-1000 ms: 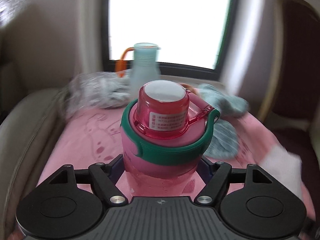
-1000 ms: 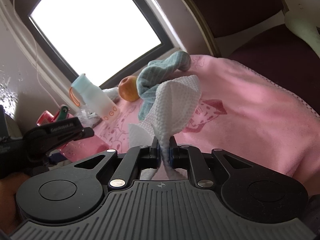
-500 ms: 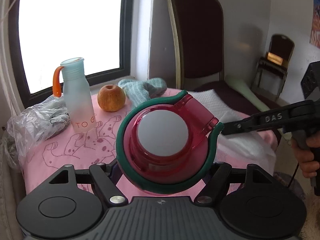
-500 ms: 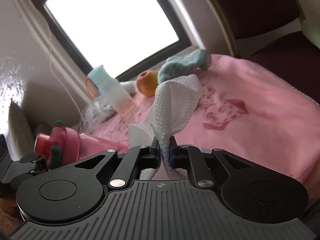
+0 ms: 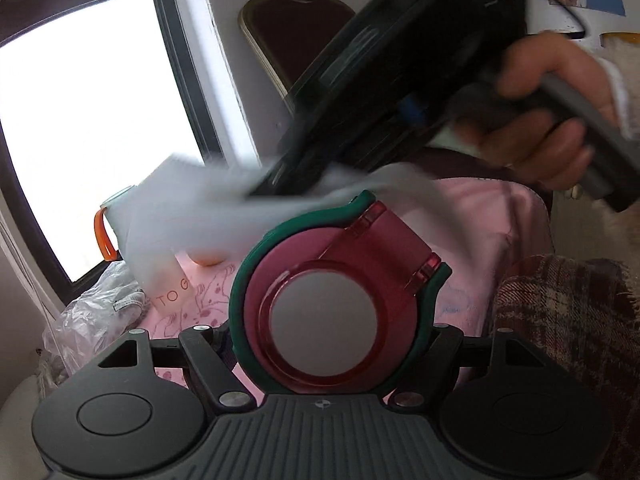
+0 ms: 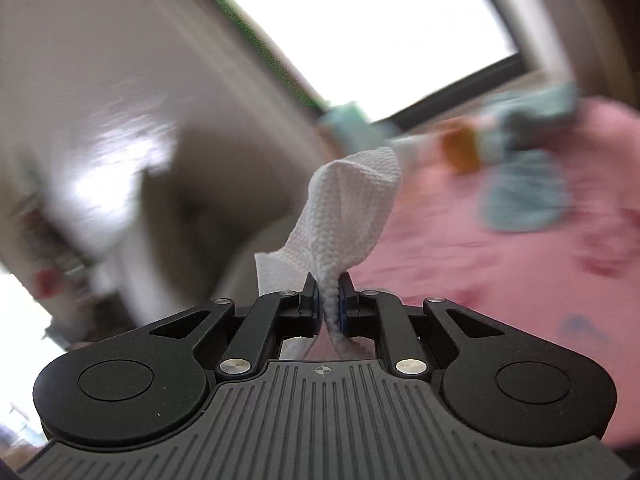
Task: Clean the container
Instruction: 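Wipe the pink bottle's lid again with the right gripper's wipe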
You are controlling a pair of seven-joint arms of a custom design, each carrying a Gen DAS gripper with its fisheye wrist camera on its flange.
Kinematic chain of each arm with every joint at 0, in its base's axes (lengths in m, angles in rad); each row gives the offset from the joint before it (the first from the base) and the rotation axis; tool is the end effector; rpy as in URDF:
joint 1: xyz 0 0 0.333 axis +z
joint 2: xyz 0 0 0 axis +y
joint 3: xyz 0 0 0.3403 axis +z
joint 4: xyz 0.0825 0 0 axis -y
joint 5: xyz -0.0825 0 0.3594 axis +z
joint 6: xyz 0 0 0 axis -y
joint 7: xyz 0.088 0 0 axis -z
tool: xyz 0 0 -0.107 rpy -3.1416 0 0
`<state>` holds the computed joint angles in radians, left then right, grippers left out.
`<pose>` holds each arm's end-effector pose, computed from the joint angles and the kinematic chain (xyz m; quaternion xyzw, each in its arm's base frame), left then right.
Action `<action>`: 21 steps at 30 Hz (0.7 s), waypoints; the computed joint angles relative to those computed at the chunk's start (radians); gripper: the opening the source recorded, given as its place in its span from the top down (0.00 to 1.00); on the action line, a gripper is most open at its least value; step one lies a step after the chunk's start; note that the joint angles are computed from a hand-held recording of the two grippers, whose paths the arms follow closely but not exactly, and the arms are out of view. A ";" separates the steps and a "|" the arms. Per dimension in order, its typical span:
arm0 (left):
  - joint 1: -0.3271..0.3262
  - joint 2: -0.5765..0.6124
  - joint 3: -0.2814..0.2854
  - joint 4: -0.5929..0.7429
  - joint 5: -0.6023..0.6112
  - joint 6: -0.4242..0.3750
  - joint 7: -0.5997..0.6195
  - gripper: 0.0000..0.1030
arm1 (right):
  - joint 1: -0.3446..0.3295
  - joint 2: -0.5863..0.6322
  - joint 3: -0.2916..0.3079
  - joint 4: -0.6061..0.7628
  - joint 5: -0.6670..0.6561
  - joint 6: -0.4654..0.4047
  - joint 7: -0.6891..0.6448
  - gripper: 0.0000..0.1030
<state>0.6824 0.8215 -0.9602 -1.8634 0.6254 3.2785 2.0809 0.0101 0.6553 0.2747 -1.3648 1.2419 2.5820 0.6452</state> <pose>0.6671 -0.0976 0.3822 -0.2602 0.8218 -0.4141 0.2923 0.7445 0.1407 0.4260 -0.6416 0.5461 0.0308 0.5378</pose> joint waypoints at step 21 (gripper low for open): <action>0.015 0.020 -0.021 0.014 -0.074 -0.018 -0.069 0.29 | 0.115 0.073 -0.161 -0.002 -0.688 0.175 0.662 0.88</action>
